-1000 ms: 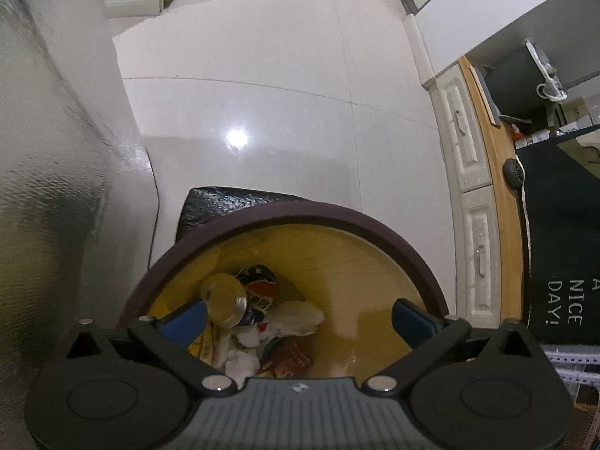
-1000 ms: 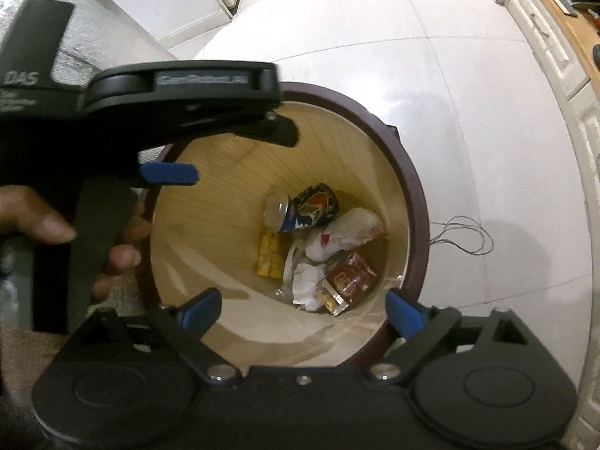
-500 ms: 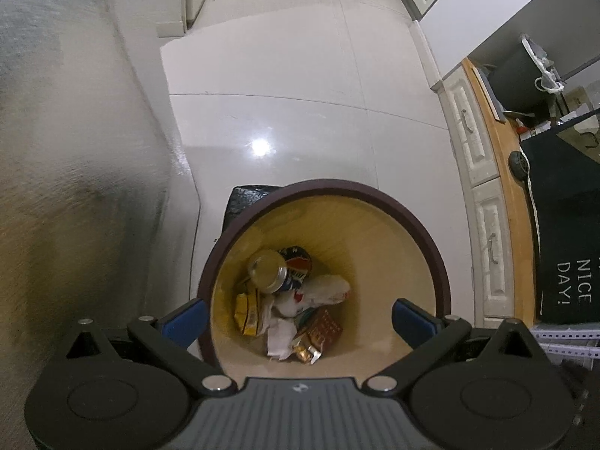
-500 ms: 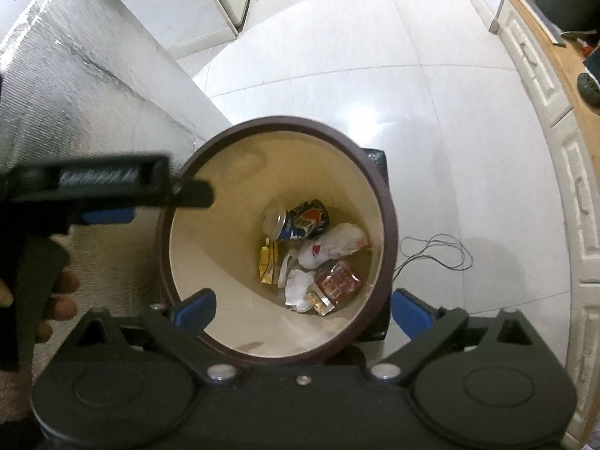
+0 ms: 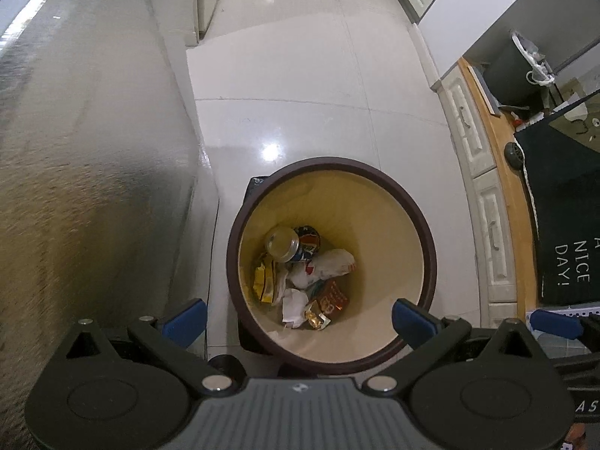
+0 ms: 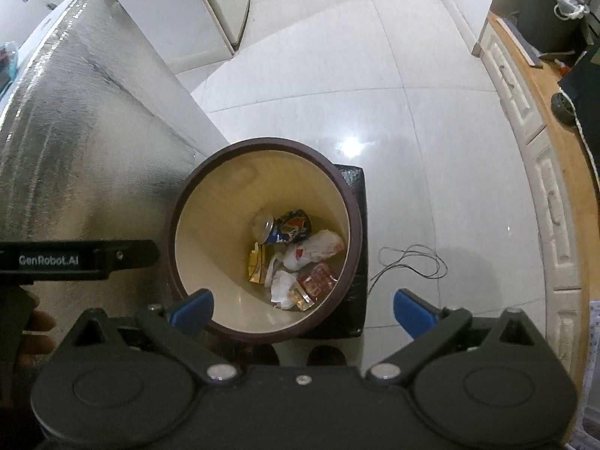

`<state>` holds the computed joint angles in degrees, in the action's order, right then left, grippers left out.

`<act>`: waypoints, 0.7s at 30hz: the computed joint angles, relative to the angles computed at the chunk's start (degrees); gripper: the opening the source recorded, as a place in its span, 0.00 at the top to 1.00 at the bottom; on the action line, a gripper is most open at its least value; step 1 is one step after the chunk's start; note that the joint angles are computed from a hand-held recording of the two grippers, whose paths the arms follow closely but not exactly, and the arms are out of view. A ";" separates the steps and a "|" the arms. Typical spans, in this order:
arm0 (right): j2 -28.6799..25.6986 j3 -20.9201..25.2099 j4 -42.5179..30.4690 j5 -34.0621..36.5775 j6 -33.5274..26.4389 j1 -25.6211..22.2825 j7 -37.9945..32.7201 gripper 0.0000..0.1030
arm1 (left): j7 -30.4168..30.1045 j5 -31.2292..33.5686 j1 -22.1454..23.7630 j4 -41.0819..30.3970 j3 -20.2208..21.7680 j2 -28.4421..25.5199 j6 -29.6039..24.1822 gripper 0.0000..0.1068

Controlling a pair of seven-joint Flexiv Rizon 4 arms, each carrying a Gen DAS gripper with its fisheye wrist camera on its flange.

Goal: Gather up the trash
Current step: 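Raise both open tools from the basket and move back over the table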

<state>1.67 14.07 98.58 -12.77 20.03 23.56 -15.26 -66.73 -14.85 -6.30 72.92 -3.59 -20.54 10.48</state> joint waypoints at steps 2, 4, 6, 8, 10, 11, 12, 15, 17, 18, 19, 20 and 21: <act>0.51 0.27 -0.21 -0.49 -0.66 0.22 0.35 0.00 | 0.21 -0.23 0.21 0.79 0.20 1.07 0.42 0.04; 1.02 0.54 -0.32 -1.20 -1.11 0.40 1.18 0.00 | 0.69 -0.33 0.48 1.41 0.39 2.07 0.84 0.04; 1.40 0.82 -0.40 -2.06 -1.50 0.62 1.82 0.00 | 1.20 -0.56 0.83 1.83 0.54 2.95 1.09 0.04; 1.77 1.06 -0.73 -2.86 -2.10 0.85 2.11 0.00 | 1.35 -0.91 1.08 2.18 0.64 3.74 1.33 0.04; 2.15 1.31 -0.88 -3.69 -2.54 1.04 2.57 0.00 | 1.53 -1.24 1.34 2.78 0.81 4.69 1.77 0.04; 2.39 1.43 -0.95 -4.10 -2.67 1.13 2.85 0.00 | 1.61 -1.35 1.45 2.96 0.86 5.05 1.99 0.04; 2.51 1.54 -1.03 -4.41 -2.73 1.21 3.05 0.00 | 1.74 -1.55 1.59 3.29 0.94 5.52 2.20 0.04; 3.03 1.87 -1.31 -5.62 -3.46 1.45 3.59 0.00 | 2.25 -2.33 2.06 4.01 1.09 6.73 2.49 0.04; 3.41 2.09 -1.51 -6.38 -4.08 1.57 3.98 0.00 | 2.99 -2.74 2.26 4.33 1.09 7.42 2.60 0.04; 3.58 2.20 -1.64 -6.72 -4.42 1.63 4.18 0.00 | 3.53 -2.98 2.37 4.53 1.10 7.81 2.66 0.04; 3.66 2.29 -1.81 -6.96 -4.73 1.70 4.35 0.00 | 4.14 -3.27 2.46 4.76 1.10 8.24 2.79 0.04; 3.82 2.44 -2.04 -7.27 -5.12 1.82 4.56 0.00 | 4.60 -3.55 2.52 5.10 1.14 8.71 2.90 0.04; 3.98 2.56 -2.16 -7.54 -5.34 1.91 4.71 0.00 | 5.10 -3.95 2.62 5.28 1.15 9.11 2.97 0.04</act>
<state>5.65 16.63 96.41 -20.31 14.68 25.47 -10.55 -61.63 -18.80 -3.68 78.20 -2.44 -11.43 13.45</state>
